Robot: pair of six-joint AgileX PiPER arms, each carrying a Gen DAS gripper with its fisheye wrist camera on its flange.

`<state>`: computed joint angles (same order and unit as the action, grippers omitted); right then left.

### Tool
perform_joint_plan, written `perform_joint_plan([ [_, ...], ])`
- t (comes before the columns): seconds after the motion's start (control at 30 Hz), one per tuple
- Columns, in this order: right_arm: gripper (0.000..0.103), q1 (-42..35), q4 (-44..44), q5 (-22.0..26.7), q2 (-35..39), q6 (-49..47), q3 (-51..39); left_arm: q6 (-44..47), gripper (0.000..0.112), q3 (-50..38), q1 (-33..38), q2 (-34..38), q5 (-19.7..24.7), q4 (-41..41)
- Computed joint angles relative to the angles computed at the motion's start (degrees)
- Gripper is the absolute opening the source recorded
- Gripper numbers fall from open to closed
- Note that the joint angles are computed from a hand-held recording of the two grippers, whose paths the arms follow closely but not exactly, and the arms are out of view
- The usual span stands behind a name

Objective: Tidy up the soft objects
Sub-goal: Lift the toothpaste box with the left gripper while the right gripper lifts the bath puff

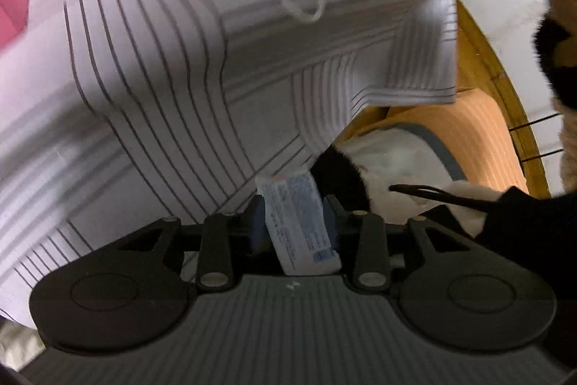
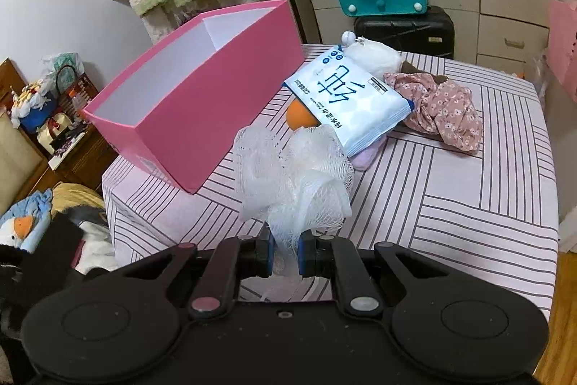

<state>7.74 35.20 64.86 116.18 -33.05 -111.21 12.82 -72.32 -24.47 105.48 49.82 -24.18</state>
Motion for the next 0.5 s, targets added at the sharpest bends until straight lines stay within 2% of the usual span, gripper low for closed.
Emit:
perform_joint_plan([
  [0.07,0.014,-0.1,0.1,-0.2,-0.5,-0.9,0.7,-2.8,0.039,-0.4,-0.1,1.3,-0.2,0.7],
  [0.23,0.014,-0.4,0.5,0.0,-1.0,-2.1,1.6,-2.9,0.041,-0.1,-0.3,1.8,0.1,-1.0],
  [0.5,0.014,-0.4,0.8,-1.0,-1.8,-3.3,3.5,-7.4,0.045,-1.4,-3.3,5.1,-1.0,2.7],
])
